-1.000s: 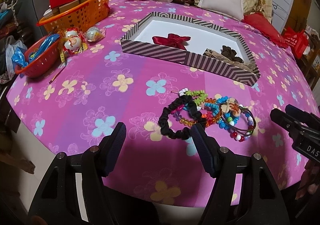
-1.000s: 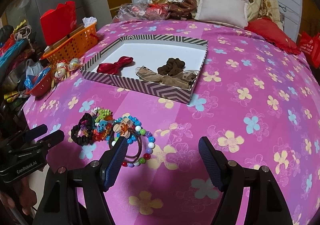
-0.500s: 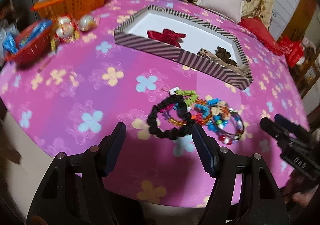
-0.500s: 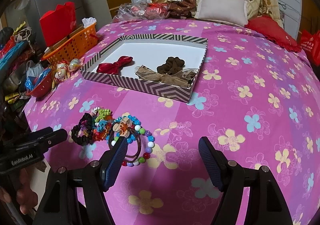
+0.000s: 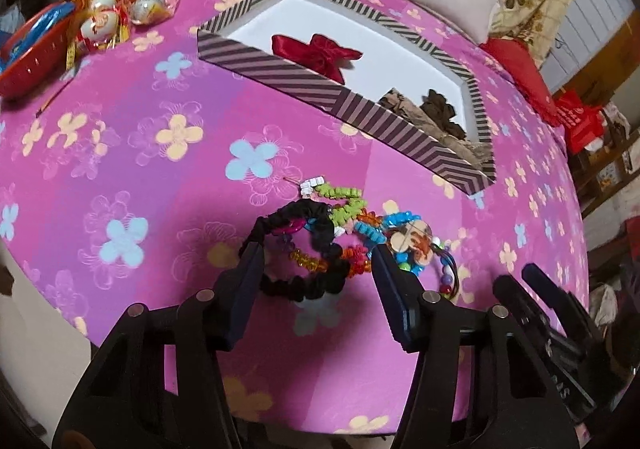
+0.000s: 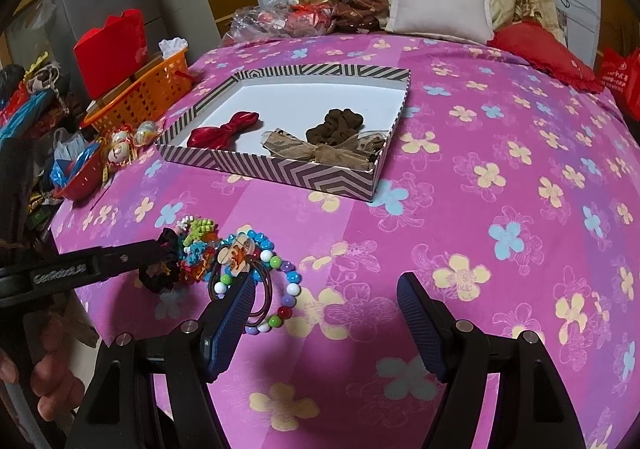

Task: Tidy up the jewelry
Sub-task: 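Grasp the black beaded scrunchie with the left gripper while the right grasps a bead bracelet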

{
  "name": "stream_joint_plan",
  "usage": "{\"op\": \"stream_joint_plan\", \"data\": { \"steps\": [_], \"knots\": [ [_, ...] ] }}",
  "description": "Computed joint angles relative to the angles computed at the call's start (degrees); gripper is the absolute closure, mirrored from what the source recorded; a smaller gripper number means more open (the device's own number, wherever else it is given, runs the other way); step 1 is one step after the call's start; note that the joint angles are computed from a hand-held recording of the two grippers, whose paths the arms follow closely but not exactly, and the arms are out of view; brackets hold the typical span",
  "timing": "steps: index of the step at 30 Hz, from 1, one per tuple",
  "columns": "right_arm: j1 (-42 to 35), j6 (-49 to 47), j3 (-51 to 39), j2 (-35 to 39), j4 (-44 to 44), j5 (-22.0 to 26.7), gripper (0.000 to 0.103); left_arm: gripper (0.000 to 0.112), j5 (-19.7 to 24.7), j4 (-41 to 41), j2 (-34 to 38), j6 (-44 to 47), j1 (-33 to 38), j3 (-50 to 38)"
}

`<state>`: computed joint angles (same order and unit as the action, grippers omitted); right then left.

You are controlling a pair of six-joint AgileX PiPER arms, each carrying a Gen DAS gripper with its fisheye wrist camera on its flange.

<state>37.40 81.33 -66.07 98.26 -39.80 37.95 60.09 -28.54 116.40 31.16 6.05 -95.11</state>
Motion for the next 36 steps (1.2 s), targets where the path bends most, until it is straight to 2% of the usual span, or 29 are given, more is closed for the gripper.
{"op": "stream_joint_plan", "data": {
  "steps": [7, 9, 16, 18, 21, 22, 23, 26, 31, 36],
  "knots": [
    [-0.4, -0.06, 0.35, -0.14, 0.12, -0.81, 0.032, 0.064, 1.66, 1.03, 2.78, -3.53, -1.45, -2.92],
    [-0.38, -0.48, 0.21, 0.03, 0.35, -0.87, 0.032, 0.074, 2.6, 1.28, 3.81, -4.34, -1.68, -4.12],
    [-0.64, -0.8, 0.26, 0.42, 0.92, -1.77, 0.032, 0.077, 2.68, 0.65, 4.73, -4.05, -2.23, -4.93],
    [-0.77, -1.62, 0.56, 0.42, 1.29, -2.86, 0.032, 0.098, 1.92, 1.48, 4.81, -4.2, -2.64, -4.99],
    [-0.59, -3.21, 0.55, 0.73, 1.53, -4.04, 0.032, 0.105, 3.27, 0.11, 5.16, -2.73, -2.02, -5.6],
    [-0.39, -3.39, 0.49, 0.81, 1.19, -4.36, 0.033, 0.105, 3.0, -0.49, 4.69, -1.9, -1.65, -5.1],
    [0.0, -3.2, 0.24, 1.06, 0.34, -4.74, 0.039, 0.106, 2.82, -1.33, 4.22, -0.93, -1.2, -4.66],
    [0.29, -6.22, -1.51, 2.3, 0.84, -5.32, 0.048, 0.107, 4.47, -3.55, 3.76, 0.82, 0.51, -5.38],
    [1.1, -16.33, -8.44, 7.5, 1.6, -3.22, 0.05, 0.107, 6.95, -5.12, 3.8, 1.26, 3.11, -8.33],
    [-0.22, -29.27, -14.49, 12.67, 7.76, -1.46, 0.05, 0.107, 7.61, -5.21, 3.97, 0.96, 5.07, -10.38]
  ]
}}
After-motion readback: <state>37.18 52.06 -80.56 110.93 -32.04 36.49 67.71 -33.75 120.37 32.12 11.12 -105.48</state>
